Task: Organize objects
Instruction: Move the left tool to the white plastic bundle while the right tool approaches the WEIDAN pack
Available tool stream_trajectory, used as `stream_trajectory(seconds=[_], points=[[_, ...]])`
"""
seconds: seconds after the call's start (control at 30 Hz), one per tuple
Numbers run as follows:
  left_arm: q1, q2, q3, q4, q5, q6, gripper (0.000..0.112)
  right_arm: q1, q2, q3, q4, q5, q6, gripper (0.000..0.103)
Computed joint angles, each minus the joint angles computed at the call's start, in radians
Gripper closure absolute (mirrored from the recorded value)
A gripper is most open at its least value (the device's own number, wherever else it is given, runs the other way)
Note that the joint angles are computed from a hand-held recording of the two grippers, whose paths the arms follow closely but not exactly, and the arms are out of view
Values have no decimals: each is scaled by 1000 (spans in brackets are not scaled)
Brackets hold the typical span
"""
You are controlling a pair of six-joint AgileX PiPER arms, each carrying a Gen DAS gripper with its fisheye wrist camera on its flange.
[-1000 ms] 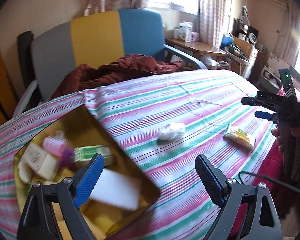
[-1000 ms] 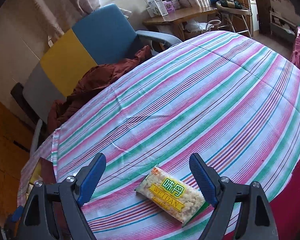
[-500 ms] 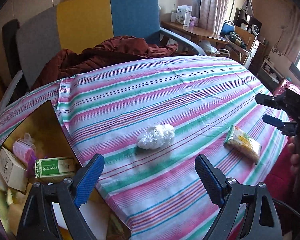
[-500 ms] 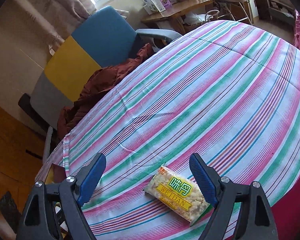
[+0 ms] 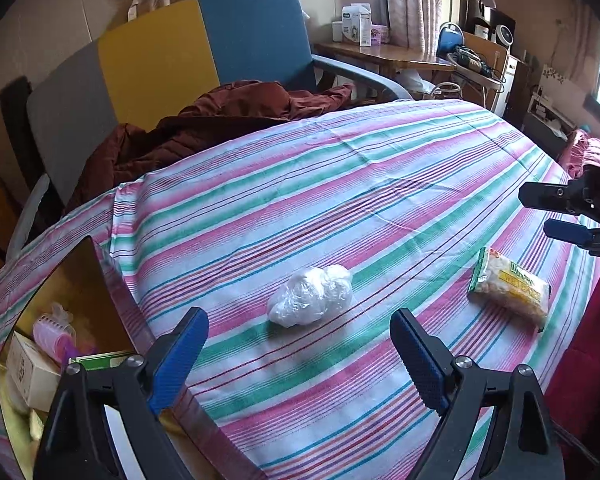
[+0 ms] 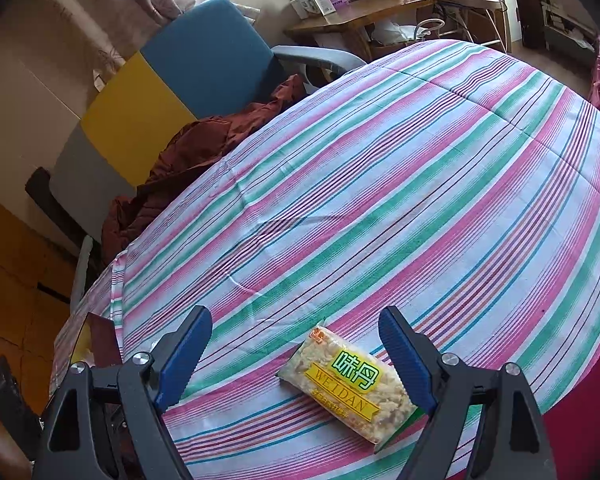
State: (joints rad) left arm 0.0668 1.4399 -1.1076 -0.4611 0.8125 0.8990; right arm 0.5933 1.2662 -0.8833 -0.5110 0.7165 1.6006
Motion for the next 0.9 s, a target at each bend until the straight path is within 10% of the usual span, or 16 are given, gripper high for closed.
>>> stream_trajectory(seconds=[0.67,0.9], points=[[-64,126,-77,65,13,-146,20,-15,4,0,30,-17,-16,16],[-29,226,-209,-9,140,-192,20,-17,5,3,27,-30,-6,16]])
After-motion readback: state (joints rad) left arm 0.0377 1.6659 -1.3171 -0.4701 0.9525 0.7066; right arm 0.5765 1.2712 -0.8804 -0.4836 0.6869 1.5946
